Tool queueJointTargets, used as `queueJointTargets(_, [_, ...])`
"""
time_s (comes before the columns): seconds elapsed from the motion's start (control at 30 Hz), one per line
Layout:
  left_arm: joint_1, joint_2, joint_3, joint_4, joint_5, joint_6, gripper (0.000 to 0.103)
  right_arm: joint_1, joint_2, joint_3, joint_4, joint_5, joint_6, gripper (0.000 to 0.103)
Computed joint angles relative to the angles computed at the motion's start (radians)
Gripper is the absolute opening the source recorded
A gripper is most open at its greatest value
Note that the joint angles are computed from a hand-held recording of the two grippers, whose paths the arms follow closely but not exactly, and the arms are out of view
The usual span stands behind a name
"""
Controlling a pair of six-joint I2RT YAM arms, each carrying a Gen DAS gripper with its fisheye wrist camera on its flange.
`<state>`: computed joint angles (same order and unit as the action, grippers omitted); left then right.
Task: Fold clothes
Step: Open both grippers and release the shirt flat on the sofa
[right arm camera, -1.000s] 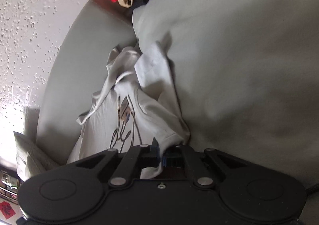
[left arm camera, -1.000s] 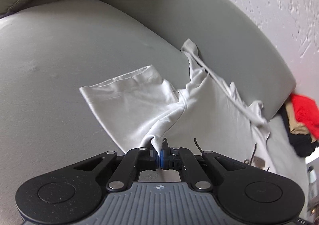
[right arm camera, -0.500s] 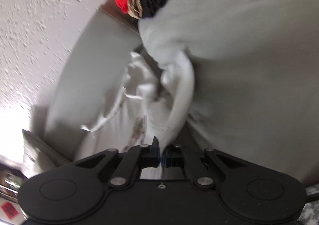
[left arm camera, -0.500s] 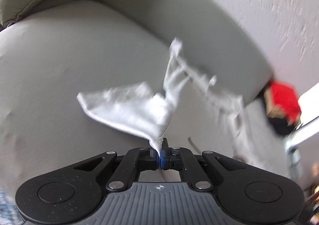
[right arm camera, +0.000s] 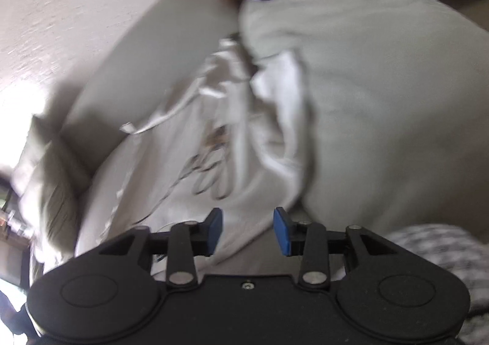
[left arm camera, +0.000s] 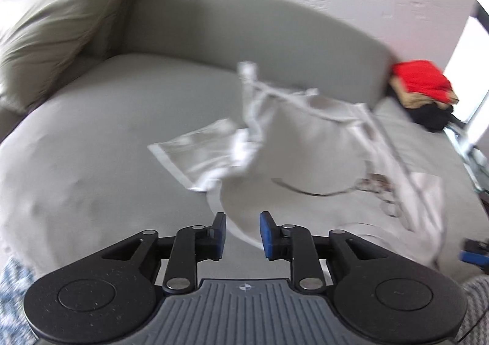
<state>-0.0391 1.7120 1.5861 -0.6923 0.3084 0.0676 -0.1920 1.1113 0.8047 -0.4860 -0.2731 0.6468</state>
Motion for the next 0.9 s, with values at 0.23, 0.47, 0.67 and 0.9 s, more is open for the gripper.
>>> queueJointTargets(0.23, [-0.227,0.093,-0.020,0.140,-0.216,-0.002,0.026,0.226,0.253,0.059,0.244,0.172,-0.068,0.018])
queueJointTargets(0.47, [-0.281,0.054,-0.076,0.017,-0.340,0.138,0.023,0.277,0.198,0.024,0.095,0.201,-0.199,0.011])
queueJointTargets(0.67, [-0.192,-0.095,-0.186,0.010,-0.162,0.159,0.021,0.226,0.025,-0.014,-0.038,0.096,-0.218,0.012])
queueJointTargets(0.9, [-0.282,0.039,-0.078,0.118,-0.250,0.094,0.027,0.268,0.175,-0.008,0.197,0.134,-0.139,0.013])
